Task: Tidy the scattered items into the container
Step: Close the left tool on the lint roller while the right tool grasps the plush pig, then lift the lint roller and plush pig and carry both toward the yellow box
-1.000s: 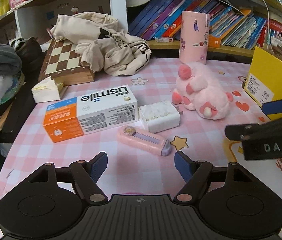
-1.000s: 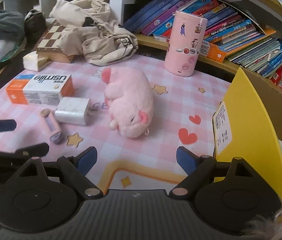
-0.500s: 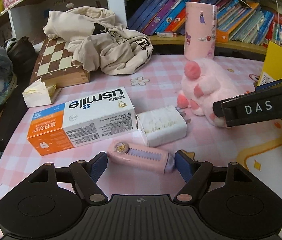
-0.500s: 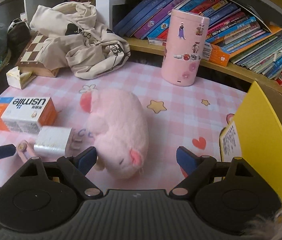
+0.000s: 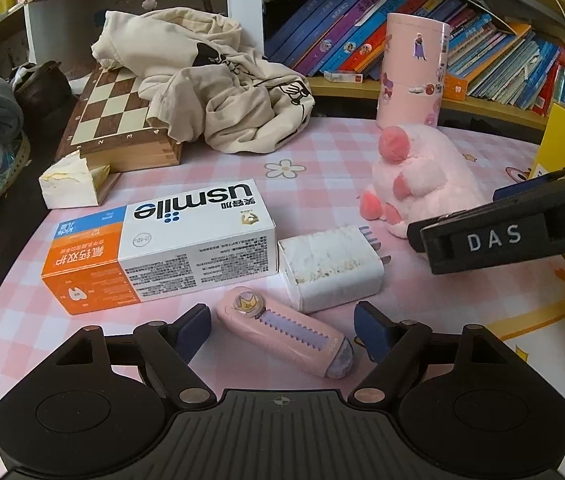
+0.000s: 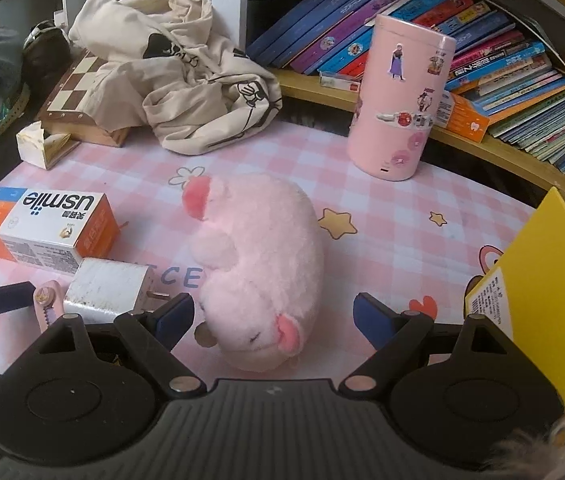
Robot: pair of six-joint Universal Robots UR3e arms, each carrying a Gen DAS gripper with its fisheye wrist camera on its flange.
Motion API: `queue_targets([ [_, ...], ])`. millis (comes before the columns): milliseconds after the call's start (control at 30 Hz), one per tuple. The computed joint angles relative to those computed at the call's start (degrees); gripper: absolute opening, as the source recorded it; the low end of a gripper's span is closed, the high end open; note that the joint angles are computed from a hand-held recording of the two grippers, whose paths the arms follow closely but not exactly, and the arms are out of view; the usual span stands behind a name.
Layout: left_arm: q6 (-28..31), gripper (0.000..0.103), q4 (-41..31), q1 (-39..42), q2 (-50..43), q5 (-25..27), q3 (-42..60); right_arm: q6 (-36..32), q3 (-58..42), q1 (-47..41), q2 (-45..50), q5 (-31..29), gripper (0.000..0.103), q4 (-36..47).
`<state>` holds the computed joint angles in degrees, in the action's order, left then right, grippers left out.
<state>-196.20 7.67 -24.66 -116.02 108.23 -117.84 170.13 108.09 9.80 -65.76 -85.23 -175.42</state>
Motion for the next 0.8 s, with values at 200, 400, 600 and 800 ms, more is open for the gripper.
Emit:
queue_targets([
  [200,-0.3,0.072,0.8,0.1,0.0,0.1,-0.5,0.4,-0.6,-1.4,-0.5,2.3,0.053,3.6],
  [400,-2.4,0.066,-1.8,-0.4,2.1,0.8,-1.2,0.3,3.2,-2.6,-3.8,3.2,0.050,3.3],
  [600,-5.6,0.066,-4.7,-1.2,6.2,0.2,-4.0,0.9,8.6,-4.1,-9.1,4.2,0.050,3.2],
  [800,-7.8,0.066,-4.1,-2.9,10.8,0.6,-8.3,0.9,14.4,-4.9,-14.8,5.0,0.050,3.1],
])
